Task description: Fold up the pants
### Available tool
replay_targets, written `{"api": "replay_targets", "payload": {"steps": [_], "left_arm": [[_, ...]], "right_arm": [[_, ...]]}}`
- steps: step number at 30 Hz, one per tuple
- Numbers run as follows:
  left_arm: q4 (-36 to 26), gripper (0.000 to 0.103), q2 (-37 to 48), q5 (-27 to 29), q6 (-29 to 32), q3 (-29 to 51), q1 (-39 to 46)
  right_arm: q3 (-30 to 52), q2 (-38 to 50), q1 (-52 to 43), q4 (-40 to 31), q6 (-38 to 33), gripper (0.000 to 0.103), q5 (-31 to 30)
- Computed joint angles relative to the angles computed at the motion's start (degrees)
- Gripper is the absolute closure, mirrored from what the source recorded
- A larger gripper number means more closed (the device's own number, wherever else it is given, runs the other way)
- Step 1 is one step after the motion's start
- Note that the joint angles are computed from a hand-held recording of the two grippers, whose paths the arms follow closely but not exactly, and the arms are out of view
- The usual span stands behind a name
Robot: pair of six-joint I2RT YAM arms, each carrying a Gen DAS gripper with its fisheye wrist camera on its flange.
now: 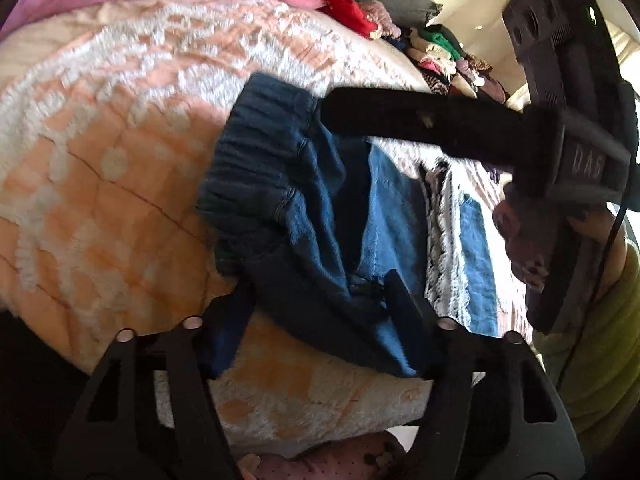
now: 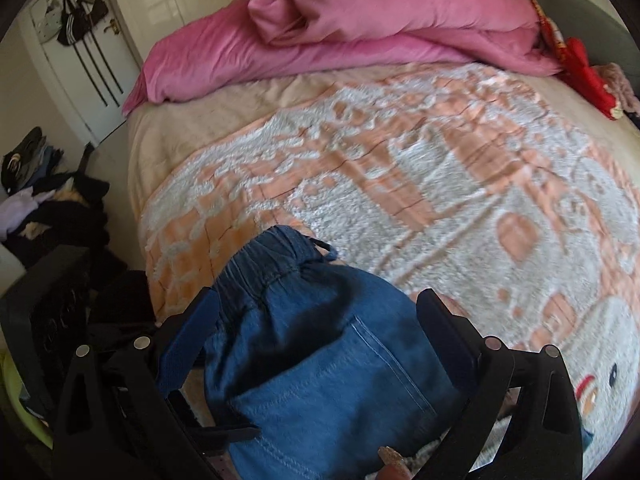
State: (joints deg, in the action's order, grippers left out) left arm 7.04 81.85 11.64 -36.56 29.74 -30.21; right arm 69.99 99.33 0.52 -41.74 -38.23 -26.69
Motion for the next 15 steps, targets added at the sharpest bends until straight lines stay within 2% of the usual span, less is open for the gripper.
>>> {"api": "replay_targets", "payload": {"steps": [8, 11, 13, 15], "left_arm": [[2.73, 0.048, 1.32, 2.63, -0.92, -0.95, 1.07], [4.37, 0.043, 1.75, 3.84, -1.65, -1.55, 1.47], [6.09, 0.039, 2.86, 5.12, -2.12, -1.62, 2.08], [7.10, 0.034, 3.34, 5.49, -2.34, -1.69, 1.85]], "right_arm": [[4.50, 6.81, 3.23, -2.00, -0.64, 0.005, -0.47], [5.79, 9.80, 3.98, -3.27, -1.79, 0.007, -1.52], [6.14, 11.65, 4.31, -3.94, -2.67, 0.036, -2.18], [5.15, 11.62, 4.02, -2.86, -2.76, 0.043, -2.88]]}}
